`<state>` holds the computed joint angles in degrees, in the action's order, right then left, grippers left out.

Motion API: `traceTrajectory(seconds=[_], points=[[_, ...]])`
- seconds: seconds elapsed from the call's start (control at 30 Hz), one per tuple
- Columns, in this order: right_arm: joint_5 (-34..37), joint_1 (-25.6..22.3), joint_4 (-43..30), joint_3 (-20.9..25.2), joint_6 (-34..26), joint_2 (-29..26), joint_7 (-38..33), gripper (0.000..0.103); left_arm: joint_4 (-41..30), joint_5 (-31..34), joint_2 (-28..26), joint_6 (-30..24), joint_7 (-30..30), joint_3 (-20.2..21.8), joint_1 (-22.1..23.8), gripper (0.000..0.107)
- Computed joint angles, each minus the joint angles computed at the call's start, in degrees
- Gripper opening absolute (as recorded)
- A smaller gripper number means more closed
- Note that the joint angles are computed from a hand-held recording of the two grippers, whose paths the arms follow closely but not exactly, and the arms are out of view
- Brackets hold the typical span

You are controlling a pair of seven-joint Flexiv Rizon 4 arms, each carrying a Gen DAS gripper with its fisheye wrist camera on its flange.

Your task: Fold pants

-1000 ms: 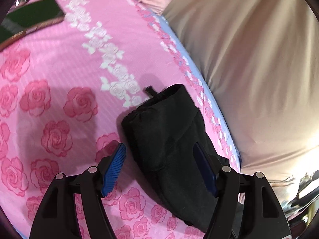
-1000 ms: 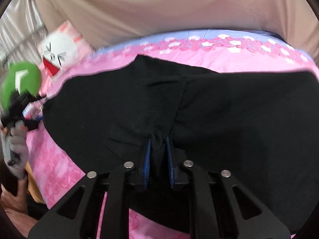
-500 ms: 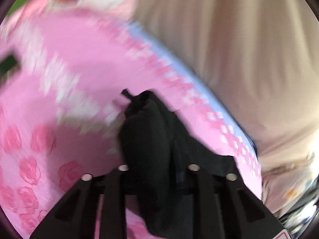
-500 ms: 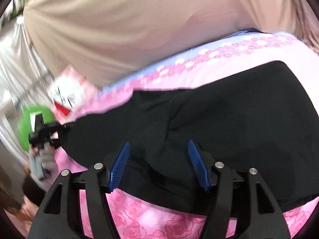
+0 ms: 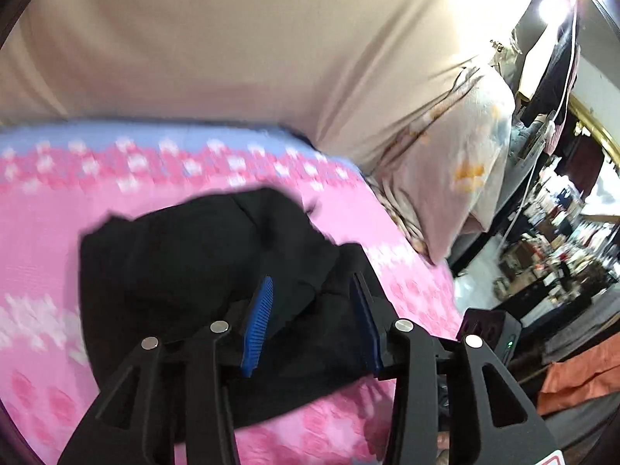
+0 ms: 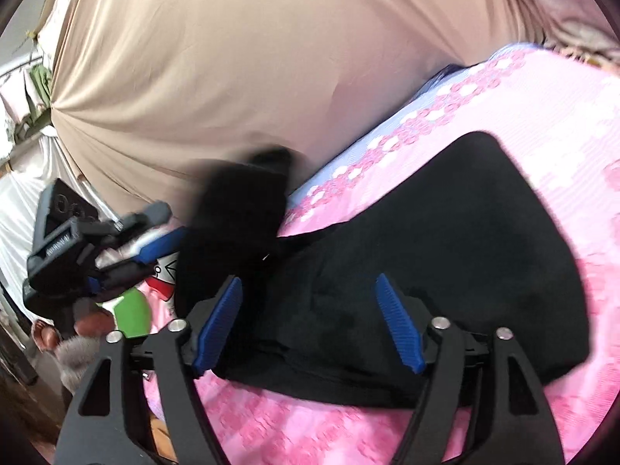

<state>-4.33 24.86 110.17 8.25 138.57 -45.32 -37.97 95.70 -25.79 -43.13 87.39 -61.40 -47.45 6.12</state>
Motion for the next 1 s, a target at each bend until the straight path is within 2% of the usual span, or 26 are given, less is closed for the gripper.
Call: traceTrajectory(seconds=[0.03,0.1,0.17,0.23,0.3,0.4,0.5,0.57,0.63,0.67,0.7,0.8,0.87,1.0], points=[[1.15,0.42,1.34,-0.52,-0.47,0.96,-0.59,0.079,0.83,-0.16,-0.31,0.75,0.22,-1.28,1.16,0.044],[0.47,-0.25,2.06,-0.22,-1.21,1.46,-0.47,0.08,4.22,0.35,0.29,4.5,-0.86,-3.65,4.57,0.055],[-2.26,-2.27,1.53,1.08,-1.48,0.88,1.26,0.082,8.88,1.76,2.01,9.5,-3.1,-6.1,8.6,0.058],[-4.93,-3.89,-0.38,2.13,-3.13,0.05,3.91,0.088,12.48,2.38,5.34,13.98,-6.46,-3.62,9.79,0.061],[-7.52,-4.6,-2.9,2.36,-5.55,-0.69,5.71,0.091,15.27,2.92,7.83,16.71,-9.39,-1.64,10.5,0.066],[-10.19,-4.69,-6.26,1.66,-13.02,-0.8,7.56,0.091,18.94,4.18,8.71,18.97,-13.91,-2.34,14.75,0.066],[-17.71,-9.54,-12.3,6.98,-20.67,-4.09,12.71,0.092,22.44,6.11,8.9,20.75,-17.97,-3.23,18.79,0.066],[-16.66,-8.66,-14.39,6.54,-22.9,-4.97,14.04,0.091,23.95,7.8,8.45,21.4,-20.05,-3.65,20.69,0.066],[-15.68,-7.45,-16.41,5.72,-23.65,-5.59,14.19,0.058,24.94,10.09,7.5,21.57,-21.67,-4.42,22.77,0.066],[-16.72,-8.38,-17.73,7.09,-24.01,-6.14,14.48,0.032,24.83,10.29,7.72,21.37,-22.22,-3.37,21.96,0.066],[-16.39,-8.05,-17.93,6.8,-22.93,-5.93,14.36,0.02,25.02,10.81,7.99,21.23,-22.89,-2.6,21.75,0.066],[-11.59,-3.38,-16.76,1.02,-18.56,-1.3,10.54,0.013,24.49,13.18,7.33,20.17,-24.56,-2.44,22.06,0.066],[-3.7,3.07,-12.7,-6.09,-15.62,4.31,4.48,0.013,24.4,15.27,6.86,20.12,-25.69,-3.2,22.8,0.066],[11.31,12.66,-4.93,-15.24,-16.05,10.69,-6.3,0.013,23.29,18.87,5.75,19.3,-27.59,-3.39,22.9,0.066]])
